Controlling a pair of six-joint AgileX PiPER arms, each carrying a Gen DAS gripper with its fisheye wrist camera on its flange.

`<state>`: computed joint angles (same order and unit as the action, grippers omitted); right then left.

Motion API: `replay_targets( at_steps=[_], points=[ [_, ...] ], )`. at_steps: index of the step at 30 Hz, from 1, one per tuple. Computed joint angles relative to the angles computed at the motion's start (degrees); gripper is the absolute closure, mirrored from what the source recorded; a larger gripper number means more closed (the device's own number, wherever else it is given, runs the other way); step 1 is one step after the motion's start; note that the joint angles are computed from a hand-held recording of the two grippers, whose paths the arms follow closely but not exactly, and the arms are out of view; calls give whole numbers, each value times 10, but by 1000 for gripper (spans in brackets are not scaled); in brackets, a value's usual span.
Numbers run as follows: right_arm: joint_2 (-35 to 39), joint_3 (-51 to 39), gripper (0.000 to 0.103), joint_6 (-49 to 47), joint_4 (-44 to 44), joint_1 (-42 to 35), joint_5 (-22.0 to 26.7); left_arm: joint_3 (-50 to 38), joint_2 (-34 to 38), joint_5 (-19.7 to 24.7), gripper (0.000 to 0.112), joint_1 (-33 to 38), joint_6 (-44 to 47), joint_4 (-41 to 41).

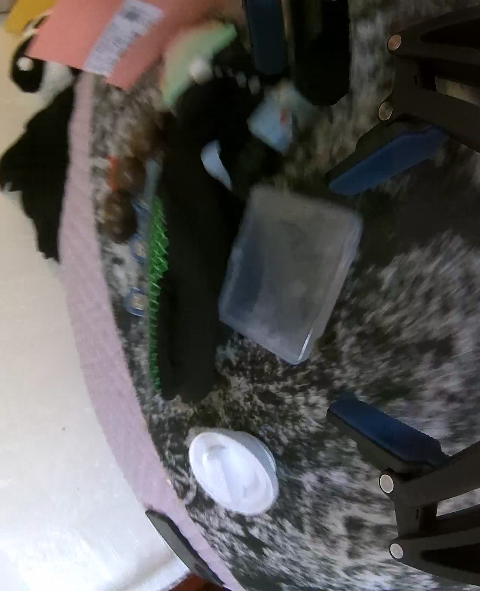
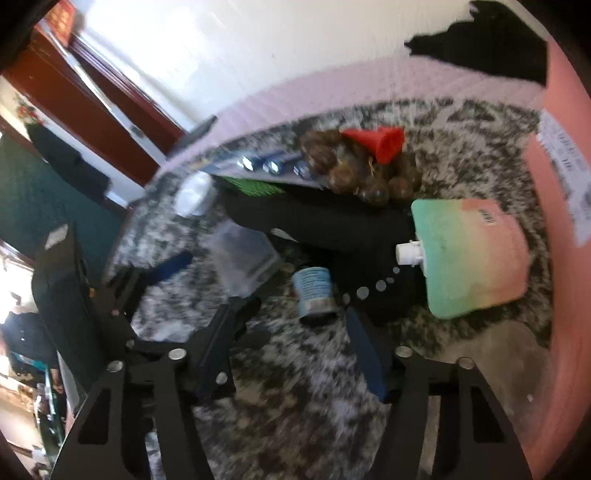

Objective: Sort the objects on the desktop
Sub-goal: 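Grasp the clear plastic case with the left tool while the right tool grasps the small dark bottle, then carry the clear case and dark bottle into the pink box and open both tools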

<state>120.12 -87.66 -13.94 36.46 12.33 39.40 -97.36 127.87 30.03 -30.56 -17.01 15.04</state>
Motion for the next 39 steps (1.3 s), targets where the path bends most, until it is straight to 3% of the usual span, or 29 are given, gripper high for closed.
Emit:
replay_targets(
  at_steps=[6, 7, 8, 9, 12, 17, 20, 25, 28, 31, 34, 39],
  points=[
    [31, -35, 44, 40, -45, 14, -27, -42, 29, -16, 18, 15, 70, -67],
    [35, -43, 47, 54, -64, 18, -29, -41, 29, -20, 25, 16, 86, -81],
    [40, -52, 54, 67, -83, 22, -30, -37, 27, -29, 39, 20, 122, -117],
    [45, -61, 66, 86, -110, 27, -29, -32, 23, -32, 40, 20, 134, -130],
    [42, -54, 76, 106, -159, 38, -48, -1, 4, -39, 40, 10, 73, -78],
    [-30, 42, 77, 33, -54, 15, -47, 154, -99, -95, 40, -8, -40, -12],
    [-121, 147, 77, -18, -3, 17, -67, 249, -187, -97, 40, -47, -189, 105],
    [-265, 297, 77, -109, 112, 12, -83, 331, -315, -14, 40, -147, -429, 296],
    [-351, 379, 77, -155, 164, 3, -91, 371, -381, 67, 40, -230, -584, 396],
    [-433, 438, 77, -145, 151, 2, -98, 393, -429, 169, 40, -325, -702, 453],
    [-508, 472, 77, -111, 112, -14, -86, 378, -439, 243, 40, -385, -750, 471],
    [-618, 477, 77, -63, 35, -58, -49, 293, -401, 352, 40, -475, -731, 510]
  ],
)
